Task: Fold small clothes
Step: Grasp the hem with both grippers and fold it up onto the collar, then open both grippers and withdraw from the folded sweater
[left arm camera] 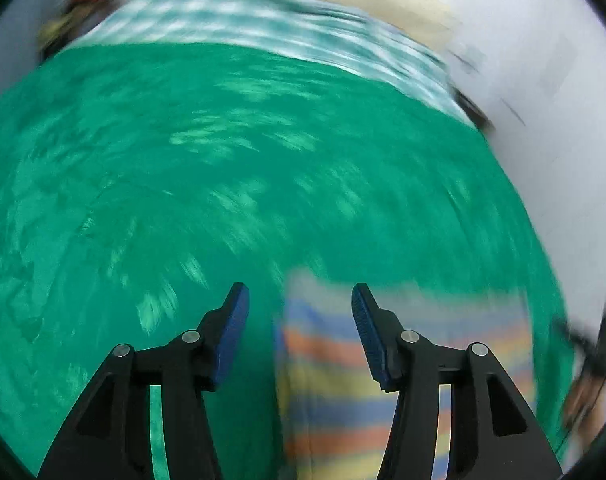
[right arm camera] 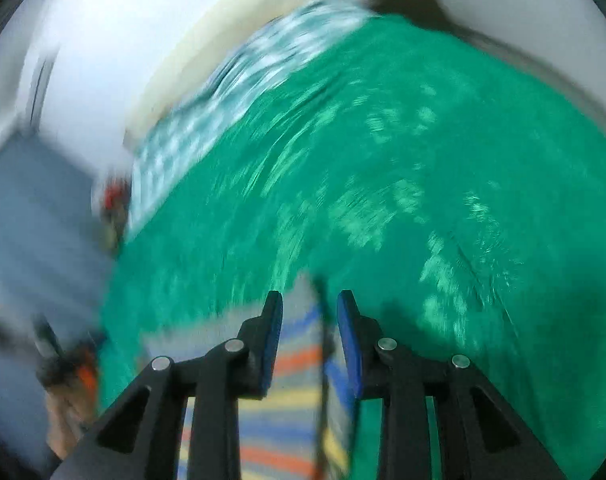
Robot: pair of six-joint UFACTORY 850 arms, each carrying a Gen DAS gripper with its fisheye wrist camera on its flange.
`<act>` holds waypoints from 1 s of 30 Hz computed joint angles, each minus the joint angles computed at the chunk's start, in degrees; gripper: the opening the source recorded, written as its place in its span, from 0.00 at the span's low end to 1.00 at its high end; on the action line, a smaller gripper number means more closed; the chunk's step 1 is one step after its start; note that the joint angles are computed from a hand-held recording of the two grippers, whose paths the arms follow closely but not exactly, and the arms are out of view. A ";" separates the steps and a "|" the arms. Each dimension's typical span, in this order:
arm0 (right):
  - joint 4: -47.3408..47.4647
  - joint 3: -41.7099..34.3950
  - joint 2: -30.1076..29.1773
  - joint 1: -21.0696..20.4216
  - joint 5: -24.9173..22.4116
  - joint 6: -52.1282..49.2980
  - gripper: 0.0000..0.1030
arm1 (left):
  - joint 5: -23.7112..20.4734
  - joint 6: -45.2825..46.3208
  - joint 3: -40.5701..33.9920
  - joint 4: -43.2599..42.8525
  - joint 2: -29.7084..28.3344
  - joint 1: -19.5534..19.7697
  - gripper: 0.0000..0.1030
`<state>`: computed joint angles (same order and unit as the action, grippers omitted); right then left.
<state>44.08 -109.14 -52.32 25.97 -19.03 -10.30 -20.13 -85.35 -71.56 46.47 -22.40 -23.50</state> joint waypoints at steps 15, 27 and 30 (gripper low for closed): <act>-33.96 24.57 14.70 10.16 -6.12 6.60 0.37 | -11.19 6.93 12.96 -3.03 6.51 -16.24 0.20; -26.54 24.77 13.23 11.40 -1.36 6.05 0.38 | -15.63 -3.53 13.65 -3.30 3.65 -17.01 0.74; -30.20 32.06 19.22 11.79 0.97 11.90 0.42 | -19.01 -10.91 18.70 -1.56 9.20 -21.31 0.81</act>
<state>13.89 -77.08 -33.10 37.75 -18.06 1.60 -39.14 -96.25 -52.86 44.91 -13.20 -44.81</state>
